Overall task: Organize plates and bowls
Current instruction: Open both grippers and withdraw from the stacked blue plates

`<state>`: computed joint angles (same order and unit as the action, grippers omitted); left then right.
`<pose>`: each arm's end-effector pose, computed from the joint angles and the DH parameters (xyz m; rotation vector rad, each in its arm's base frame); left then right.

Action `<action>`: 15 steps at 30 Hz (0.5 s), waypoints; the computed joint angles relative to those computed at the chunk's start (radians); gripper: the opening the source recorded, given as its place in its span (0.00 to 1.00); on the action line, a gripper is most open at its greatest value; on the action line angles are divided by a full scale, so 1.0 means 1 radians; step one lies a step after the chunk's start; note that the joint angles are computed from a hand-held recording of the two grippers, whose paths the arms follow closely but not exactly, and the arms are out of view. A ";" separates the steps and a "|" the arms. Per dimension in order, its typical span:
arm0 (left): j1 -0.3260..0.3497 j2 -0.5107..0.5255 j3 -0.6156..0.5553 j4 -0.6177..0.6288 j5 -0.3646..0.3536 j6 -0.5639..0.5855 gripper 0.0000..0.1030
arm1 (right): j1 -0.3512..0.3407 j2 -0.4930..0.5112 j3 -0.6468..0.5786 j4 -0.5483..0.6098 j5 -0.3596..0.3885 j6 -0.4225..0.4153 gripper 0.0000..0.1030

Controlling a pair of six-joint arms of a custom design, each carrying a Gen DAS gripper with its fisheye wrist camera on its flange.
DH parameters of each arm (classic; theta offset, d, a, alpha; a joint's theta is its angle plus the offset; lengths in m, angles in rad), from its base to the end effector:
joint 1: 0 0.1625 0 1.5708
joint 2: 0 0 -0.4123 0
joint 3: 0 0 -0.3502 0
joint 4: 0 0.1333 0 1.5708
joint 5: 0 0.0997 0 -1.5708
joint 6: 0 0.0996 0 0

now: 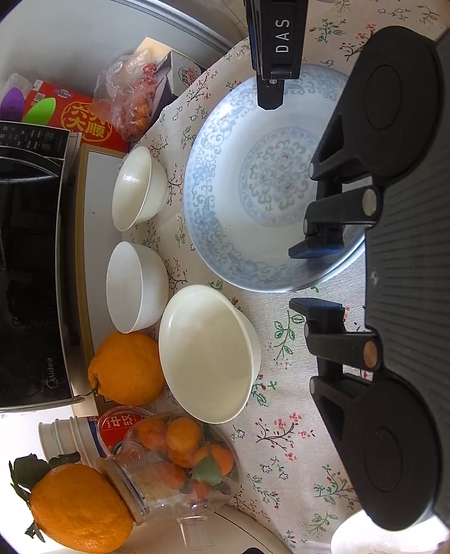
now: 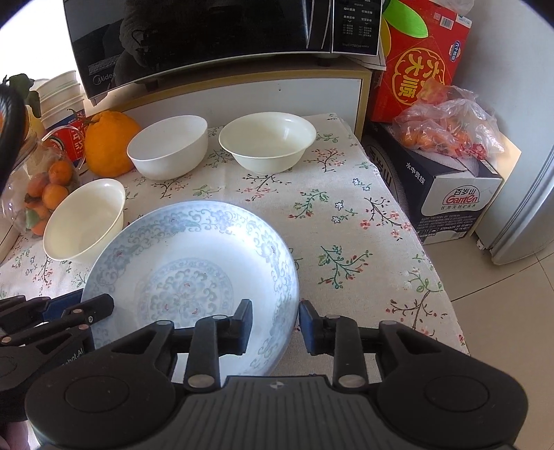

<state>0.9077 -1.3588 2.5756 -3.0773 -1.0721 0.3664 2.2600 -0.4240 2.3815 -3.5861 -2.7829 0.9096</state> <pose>-0.0597 -0.3704 0.1817 1.2194 2.3559 -0.4822 0.2505 -0.2410 -0.0214 -0.2725 -2.0806 1.0847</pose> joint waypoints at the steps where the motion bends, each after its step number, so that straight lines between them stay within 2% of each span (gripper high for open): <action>1: -0.002 -0.010 -0.002 0.019 -0.003 -0.007 0.25 | 0.004 -0.006 -0.001 0.022 -0.006 0.017 0.38; 3: -0.003 -0.031 -0.011 0.069 -0.013 -0.018 0.33 | 0.011 -0.019 0.000 0.060 -0.011 0.042 0.40; 8: -0.011 -0.094 -0.030 0.198 -0.010 -0.046 0.51 | 0.042 -0.060 -0.009 0.205 -0.031 0.127 0.63; 11: -0.007 -0.145 -0.048 0.272 -0.011 -0.057 0.71 | 0.060 -0.076 -0.018 0.262 -0.031 0.149 0.69; 15: 0.008 -0.215 -0.074 0.354 -0.008 -0.016 0.80 | 0.090 -0.090 -0.041 0.328 -0.031 0.174 0.78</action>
<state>0.9160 -1.5735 2.5019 -2.7229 -1.0803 0.3501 2.3500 -0.5138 2.3405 -3.2581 -2.8140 1.0831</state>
